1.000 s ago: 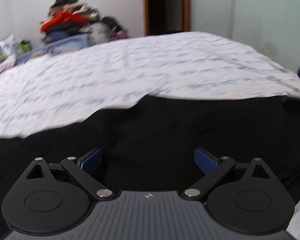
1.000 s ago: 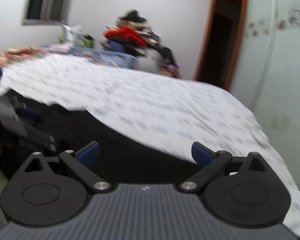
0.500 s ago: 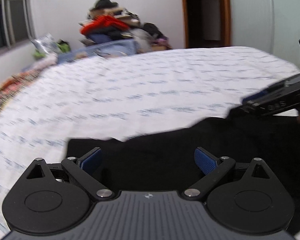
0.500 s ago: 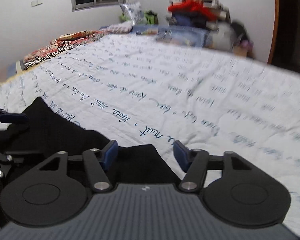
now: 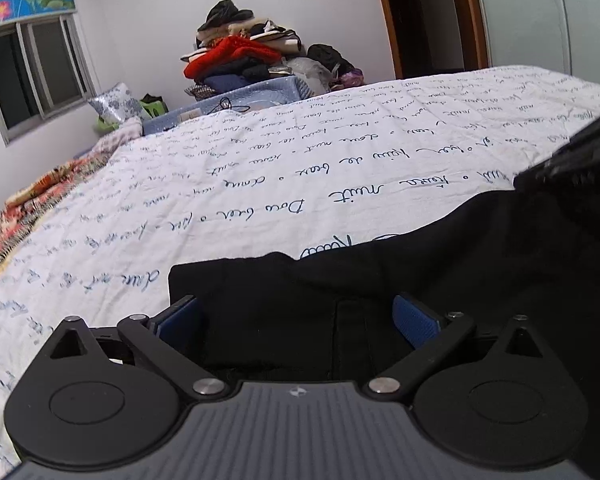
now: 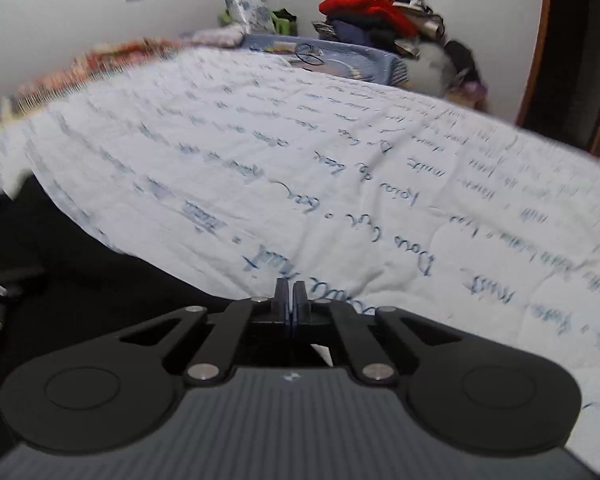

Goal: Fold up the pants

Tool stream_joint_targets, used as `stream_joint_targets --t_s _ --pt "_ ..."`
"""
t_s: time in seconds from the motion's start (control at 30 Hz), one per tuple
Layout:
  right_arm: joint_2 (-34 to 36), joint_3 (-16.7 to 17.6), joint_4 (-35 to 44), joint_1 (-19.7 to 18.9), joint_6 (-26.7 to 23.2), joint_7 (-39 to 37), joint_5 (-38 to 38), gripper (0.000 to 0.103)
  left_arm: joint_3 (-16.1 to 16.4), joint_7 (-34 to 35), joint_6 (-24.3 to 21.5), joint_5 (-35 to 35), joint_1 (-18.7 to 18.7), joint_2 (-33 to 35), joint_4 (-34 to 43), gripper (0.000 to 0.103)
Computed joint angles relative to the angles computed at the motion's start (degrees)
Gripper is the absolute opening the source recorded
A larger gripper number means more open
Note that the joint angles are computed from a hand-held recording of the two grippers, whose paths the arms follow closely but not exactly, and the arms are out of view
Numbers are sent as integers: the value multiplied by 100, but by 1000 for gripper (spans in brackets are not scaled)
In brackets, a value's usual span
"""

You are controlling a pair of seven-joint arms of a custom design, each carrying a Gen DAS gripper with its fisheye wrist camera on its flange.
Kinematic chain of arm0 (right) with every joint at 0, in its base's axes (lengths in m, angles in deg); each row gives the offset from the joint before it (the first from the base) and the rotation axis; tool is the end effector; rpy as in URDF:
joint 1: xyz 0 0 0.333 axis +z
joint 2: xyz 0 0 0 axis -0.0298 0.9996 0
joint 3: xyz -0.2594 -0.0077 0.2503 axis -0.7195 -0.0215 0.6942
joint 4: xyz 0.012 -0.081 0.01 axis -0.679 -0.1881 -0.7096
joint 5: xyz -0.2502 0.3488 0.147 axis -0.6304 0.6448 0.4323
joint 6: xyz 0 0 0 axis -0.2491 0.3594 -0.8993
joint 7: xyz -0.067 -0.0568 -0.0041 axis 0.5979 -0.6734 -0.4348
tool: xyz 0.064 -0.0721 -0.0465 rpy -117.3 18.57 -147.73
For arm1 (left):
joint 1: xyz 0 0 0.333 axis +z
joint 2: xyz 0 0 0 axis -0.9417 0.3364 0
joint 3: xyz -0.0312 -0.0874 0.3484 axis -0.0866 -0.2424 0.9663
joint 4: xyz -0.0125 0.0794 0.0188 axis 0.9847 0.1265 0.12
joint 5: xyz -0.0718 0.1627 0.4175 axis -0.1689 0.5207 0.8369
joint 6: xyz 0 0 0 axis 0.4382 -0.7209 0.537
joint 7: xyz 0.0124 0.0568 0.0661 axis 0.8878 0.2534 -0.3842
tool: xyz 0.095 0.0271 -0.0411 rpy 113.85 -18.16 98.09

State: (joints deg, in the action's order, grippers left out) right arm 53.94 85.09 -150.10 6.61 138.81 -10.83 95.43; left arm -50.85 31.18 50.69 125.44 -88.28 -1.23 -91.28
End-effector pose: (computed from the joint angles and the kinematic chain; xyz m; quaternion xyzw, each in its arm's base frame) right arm 0.6771 0.1534 0.5008 -0.8839 0.2325 -0.1323 0.3837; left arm 0.4047 -0.3055 0.4490 -0.7208 0.5102 -0.1521 0.4439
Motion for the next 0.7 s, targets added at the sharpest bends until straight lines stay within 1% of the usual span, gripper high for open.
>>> stream_joint_targets --t_s 0.03,0.07,0.13,0.17,0.2,0.23,0.27,0.33,0.43,0.47,0.5,0.53,0.57,0.6,0.63,0.7 --pt "3 0 -26 30 50 39 -123 2 8 -26 18 -15 -4 -45 -32 103" --pt "-62 21 -122 45 234 -3 -39 3 5 -60 23 -7 0 -84 -60 103" --pt "-329 27 -348 17 393 -300 390 13 -17 -69 -22 -52 -9 -161 -105 103" --pt "-512 -18 -463 -13 306 -504 654 18 -40 -83 -55 -66 -14 -198 -121 103" --pt "-740 -101 -601 -43 54 -667 916 32 -64 -107 -74 -69 -21 -244 -143 103" --pt "-951 -208 -741 -51 -209 -777 1118 44 -78 -100 -83 -95 -33 -289 -160 103" --pt "-1186 -334 -919 -54 -531 -910 1289 47 -87 -80 -84 -123 -40 -326 -170 103" --pt "-1585 -546 -1267 -16 -1037 -1071 1259 52 -141 -107 -82 -114 -60 -441 -213 103" --pt "-1951 -751 -1675 67 -1573 -1053 843 53 -256 -61 19 53 -99 -620 -316 103" --pt "-1997 -772 -1776 100 -1622 -1033 716 54 -293 31 15 90 -111 -621 -328 103" --pt "-2056 -766 -1909 138 -1530 -1055 622 57 -306 164 -13 68 -121 -577 -316 103" --pt "-2085 -731 -2035 189 -1286 -1102 560 63 -307 312 -100 -38 -132 -499 -287 103" --pt "-2094 -711 -2137 246 -1038 -1137 565 67 -296 376 -178 -142 -133 -422 -269 103" --pt "-2082 -746 -2182 297 -939 -1165 651 73 -253 242 -23 -90 -125 -451 -362 103" --pt "-2041 -786 -2179 336 -893 -1159 758 77 -201 30 205 -23 -112 -550 -502 103" --pt "-1962 -817 -2122 356 -853 -1036 768 78 -96 -151 548 -83 -74 -740 -675 103"
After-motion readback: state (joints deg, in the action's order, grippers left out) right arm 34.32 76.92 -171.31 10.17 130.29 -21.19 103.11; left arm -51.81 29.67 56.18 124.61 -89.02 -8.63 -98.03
